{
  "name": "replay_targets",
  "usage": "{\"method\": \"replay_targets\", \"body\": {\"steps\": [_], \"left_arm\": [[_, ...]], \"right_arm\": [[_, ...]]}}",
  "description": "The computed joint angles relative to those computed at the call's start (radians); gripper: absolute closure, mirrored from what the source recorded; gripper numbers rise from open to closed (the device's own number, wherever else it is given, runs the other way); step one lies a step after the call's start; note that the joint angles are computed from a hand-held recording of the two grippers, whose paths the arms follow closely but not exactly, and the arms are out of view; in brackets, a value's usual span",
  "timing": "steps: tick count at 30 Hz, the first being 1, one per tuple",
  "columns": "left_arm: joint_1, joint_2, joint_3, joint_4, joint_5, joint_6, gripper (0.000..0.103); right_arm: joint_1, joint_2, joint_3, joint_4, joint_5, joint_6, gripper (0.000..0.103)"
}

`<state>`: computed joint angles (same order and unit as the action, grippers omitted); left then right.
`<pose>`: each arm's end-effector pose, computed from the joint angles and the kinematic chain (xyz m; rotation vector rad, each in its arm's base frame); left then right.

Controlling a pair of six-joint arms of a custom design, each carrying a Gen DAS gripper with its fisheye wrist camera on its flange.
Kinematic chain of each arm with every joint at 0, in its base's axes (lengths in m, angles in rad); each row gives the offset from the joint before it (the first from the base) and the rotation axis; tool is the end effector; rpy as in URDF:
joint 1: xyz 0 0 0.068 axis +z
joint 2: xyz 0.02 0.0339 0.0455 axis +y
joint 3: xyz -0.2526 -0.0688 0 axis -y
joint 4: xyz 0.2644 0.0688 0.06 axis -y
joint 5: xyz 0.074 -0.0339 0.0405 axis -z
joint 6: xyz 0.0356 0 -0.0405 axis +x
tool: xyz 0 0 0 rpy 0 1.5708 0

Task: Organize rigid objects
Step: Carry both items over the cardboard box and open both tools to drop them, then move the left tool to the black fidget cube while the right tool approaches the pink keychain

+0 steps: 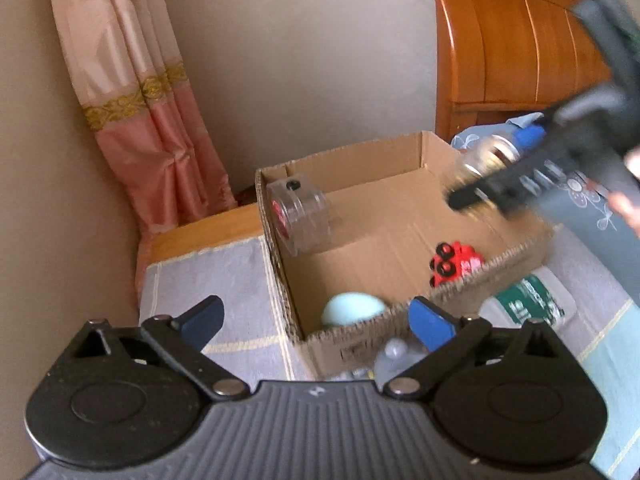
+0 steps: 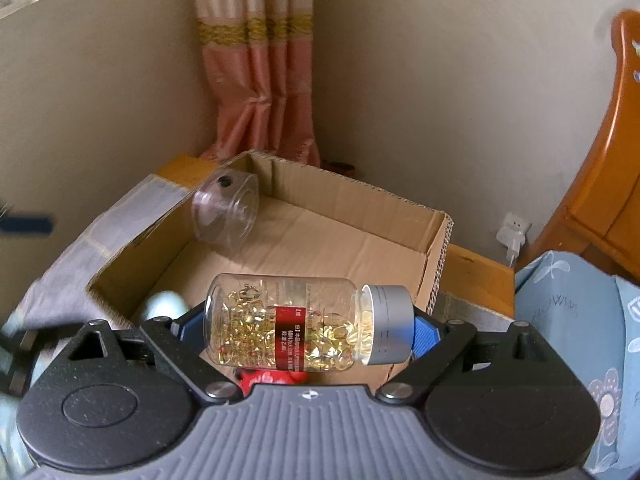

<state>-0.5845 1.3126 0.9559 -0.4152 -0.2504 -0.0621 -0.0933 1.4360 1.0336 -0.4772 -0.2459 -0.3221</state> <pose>0.2567 -0.1593 0.2460 0.4779 2.2631 -0.0341 0.3214 -0.0214 0.2318 -0.3825 2.3875 0.1127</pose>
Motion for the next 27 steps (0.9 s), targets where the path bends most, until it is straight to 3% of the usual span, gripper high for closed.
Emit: {"method": "replay_targets", "body": {"steps": [5,6,13,21,27], "left_arm": [[-0.013,-0.056,-0.054,0.010,0.004,-0.027,0.004],[-0.010,-0.064,-0.063,0.016,0.009,-0.031,0.004],[-0.033,-0.106,-0.125,0.062,-0.012,-0.023,0.004],[-0.064,-0.184,-0.197,0.078,-0.038,-0.093,0.003],[-0.101,-0.247,-0.275,0.084,-0.073,-0.194,0.001]], "right_arm": [[0.028,0.075,0.041,0.065,0.064,0.070,0.005],[0.032,0.067,0.028,0.090,0.073,0.067,0.000],[0.028,-0.032,-0.046,0.088,0.072,0.069,0.000],[0.002,-0.284,-0.225,0.018,0.070,0.064,0.000],[0.034,-0.541,-0.450,0.026,0.165,0.083,0.000]]}}
